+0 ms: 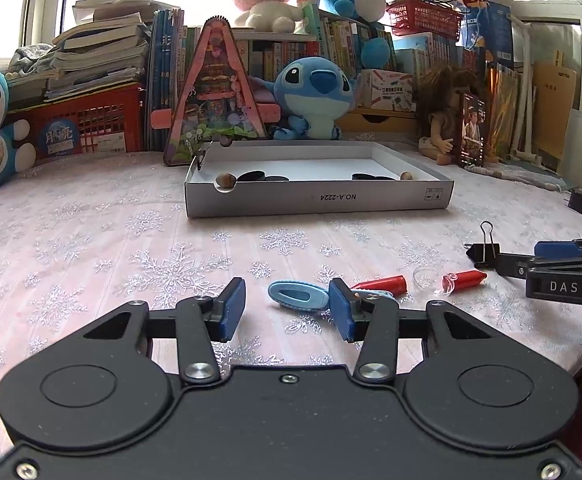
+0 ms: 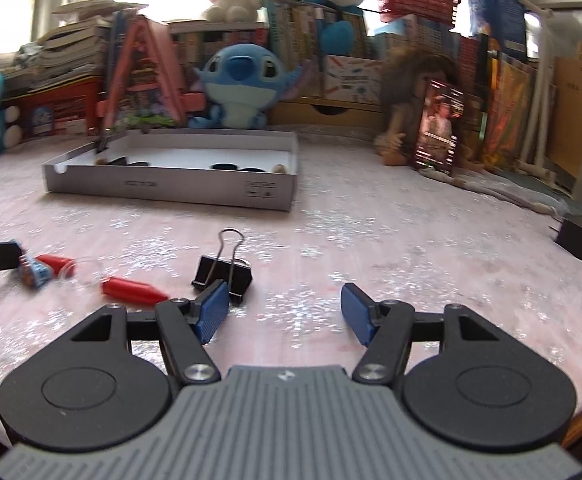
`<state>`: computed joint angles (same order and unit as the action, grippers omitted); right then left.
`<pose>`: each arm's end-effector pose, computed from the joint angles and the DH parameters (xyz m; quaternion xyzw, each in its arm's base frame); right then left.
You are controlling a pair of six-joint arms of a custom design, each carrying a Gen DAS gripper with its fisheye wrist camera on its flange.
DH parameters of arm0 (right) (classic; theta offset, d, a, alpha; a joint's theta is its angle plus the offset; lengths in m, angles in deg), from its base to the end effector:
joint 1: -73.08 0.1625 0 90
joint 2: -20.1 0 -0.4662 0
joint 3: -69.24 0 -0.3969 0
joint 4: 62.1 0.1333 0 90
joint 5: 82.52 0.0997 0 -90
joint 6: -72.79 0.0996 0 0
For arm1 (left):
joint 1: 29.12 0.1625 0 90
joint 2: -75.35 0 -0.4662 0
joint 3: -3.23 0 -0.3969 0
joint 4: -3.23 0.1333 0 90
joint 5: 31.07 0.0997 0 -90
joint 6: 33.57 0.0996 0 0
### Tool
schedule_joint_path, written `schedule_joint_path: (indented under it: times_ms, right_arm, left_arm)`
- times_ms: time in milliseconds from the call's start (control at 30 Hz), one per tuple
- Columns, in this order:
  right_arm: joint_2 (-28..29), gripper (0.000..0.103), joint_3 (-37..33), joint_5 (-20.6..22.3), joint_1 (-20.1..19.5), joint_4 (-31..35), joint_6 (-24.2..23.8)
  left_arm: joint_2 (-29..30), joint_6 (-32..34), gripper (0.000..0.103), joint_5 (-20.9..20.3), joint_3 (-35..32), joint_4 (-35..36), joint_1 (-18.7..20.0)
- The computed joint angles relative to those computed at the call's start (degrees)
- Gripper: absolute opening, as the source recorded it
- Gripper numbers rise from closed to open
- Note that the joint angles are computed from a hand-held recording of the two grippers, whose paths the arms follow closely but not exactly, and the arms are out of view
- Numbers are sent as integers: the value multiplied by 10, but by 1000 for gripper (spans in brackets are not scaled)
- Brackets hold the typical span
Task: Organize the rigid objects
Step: 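Lower the left gripper onto the blue hair clip and close it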
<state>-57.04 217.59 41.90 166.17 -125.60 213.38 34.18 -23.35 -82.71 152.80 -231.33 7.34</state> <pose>0.0930 -0.2951 0.1314 0.0793 -0.7410 0.5278 0.4076 -0.1673 -0.3662 0.0886 0.3876 0.8163 -0.3877 0.1821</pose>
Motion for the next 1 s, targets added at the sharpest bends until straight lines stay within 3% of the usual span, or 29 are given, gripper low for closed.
schedule_joint_path:
  times_ms: [133, 233, 500, 800, 1000]
  right_arm:
    - [-11, 75, 1, -19, -4, 19, 31]
    - [-7, 80, 7, -36, -5, 1, 24]
    - [15, 81, -9, -28, 6, -1, 17]
    - [27, 81, -26, -24, 7, 25, 46]
    - [42, 81, -27, -12, 12, 3, 42]
  left_arm:
    - [2, 1, 44, 2, -4, 3, 1]
    - [6, -1, 44, 3, -10, 6, 3]
    - [20, -4, 44, 12, -23, 6, 10]
    - [34, 5, 43, 20, -19, -18, 6]
    - [35, 0, 43, 25, -20, -14, 2]
